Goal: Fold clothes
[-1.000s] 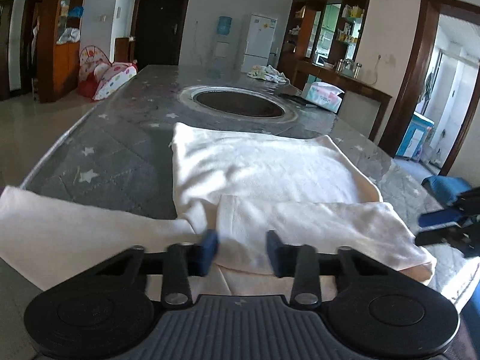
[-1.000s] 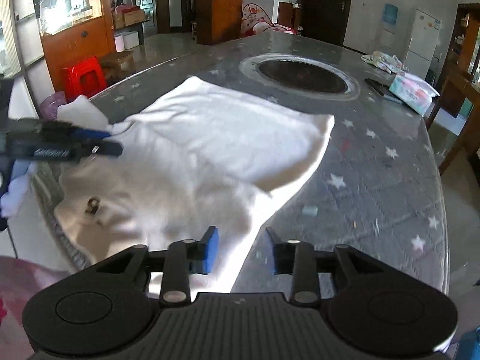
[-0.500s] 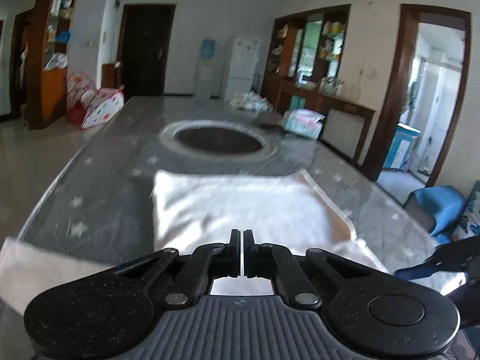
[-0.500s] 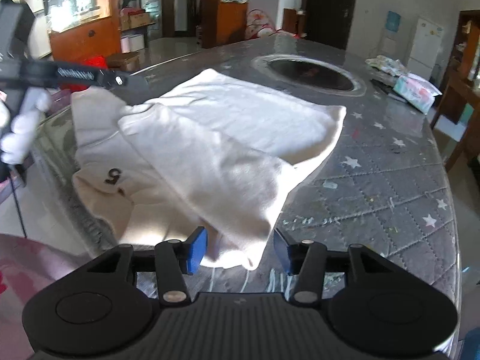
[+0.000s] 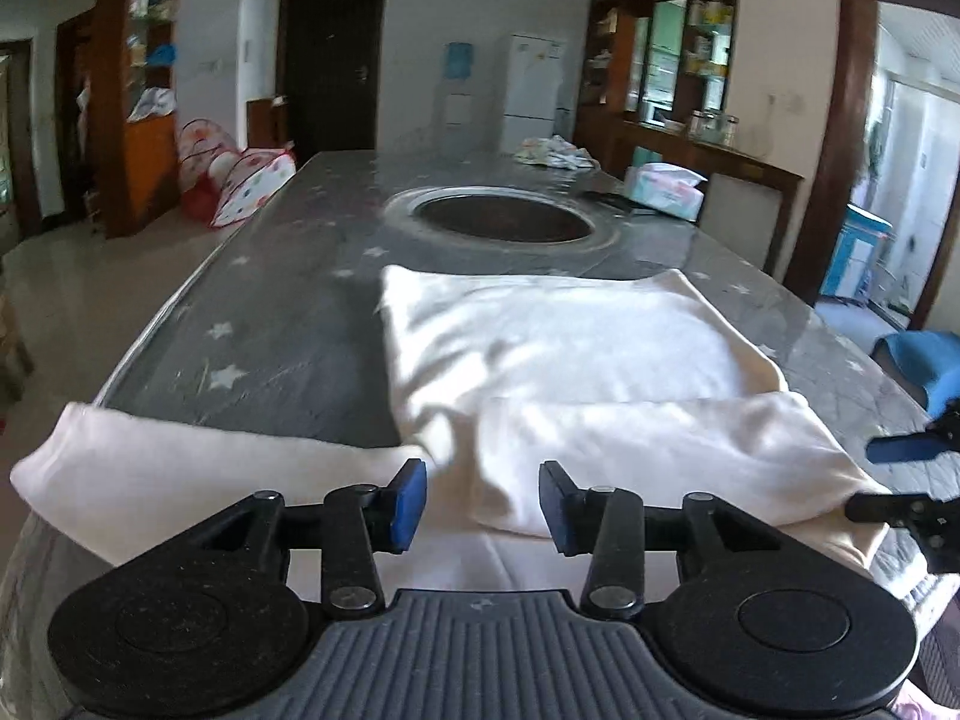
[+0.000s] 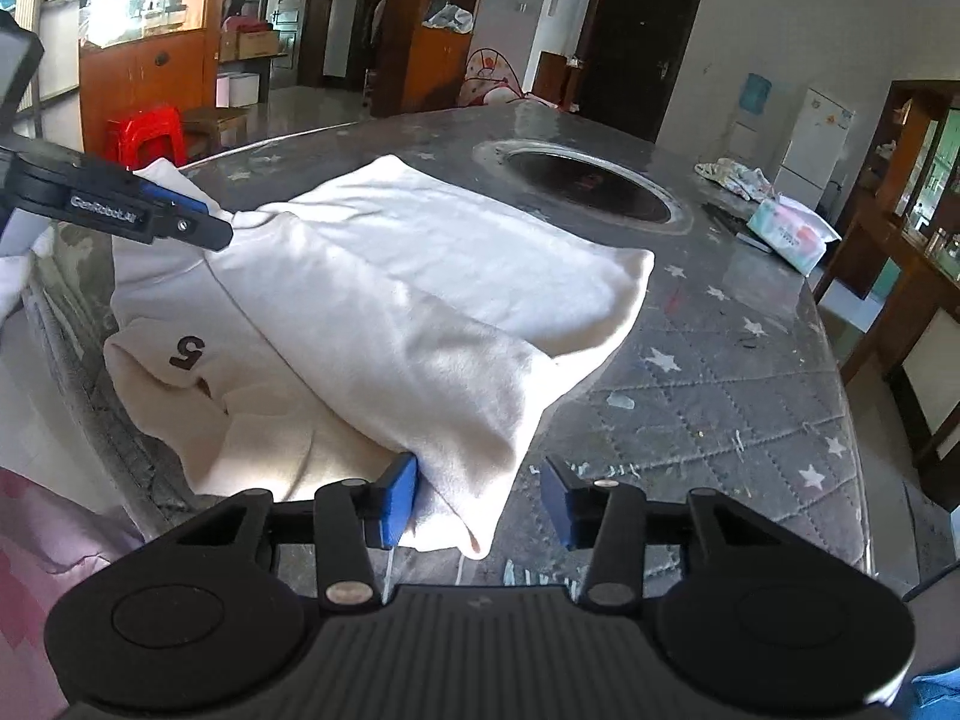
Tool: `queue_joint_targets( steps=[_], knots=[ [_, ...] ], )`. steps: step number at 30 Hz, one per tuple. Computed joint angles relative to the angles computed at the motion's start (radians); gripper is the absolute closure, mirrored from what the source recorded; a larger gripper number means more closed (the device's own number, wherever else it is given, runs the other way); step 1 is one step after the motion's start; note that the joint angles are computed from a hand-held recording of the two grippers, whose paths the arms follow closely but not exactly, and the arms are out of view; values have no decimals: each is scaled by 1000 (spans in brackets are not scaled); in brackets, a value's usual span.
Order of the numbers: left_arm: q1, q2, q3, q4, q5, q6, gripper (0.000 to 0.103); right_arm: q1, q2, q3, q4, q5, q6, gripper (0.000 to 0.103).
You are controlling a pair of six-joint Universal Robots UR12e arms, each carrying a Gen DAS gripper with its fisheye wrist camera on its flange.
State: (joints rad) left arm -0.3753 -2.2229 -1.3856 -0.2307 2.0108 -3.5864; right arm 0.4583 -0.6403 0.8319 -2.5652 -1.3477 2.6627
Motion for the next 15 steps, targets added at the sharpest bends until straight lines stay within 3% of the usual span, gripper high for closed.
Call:
queue_joint_targets(
  steps=[5, 10, 15],
  knots=[
    [2, -13, 7, 8, -14, 35, 62, 2, 1, 2, -8, -5, -5, 59],
    [-3, -19, 14, -5, 4, 43, 95, 5, -1, 10, -17, -4, -10, 59],
    [-2, -12, 27, 26, -7, 44, 99, 9, 2, 12, -39, -6, -17, 56]
  ],
)
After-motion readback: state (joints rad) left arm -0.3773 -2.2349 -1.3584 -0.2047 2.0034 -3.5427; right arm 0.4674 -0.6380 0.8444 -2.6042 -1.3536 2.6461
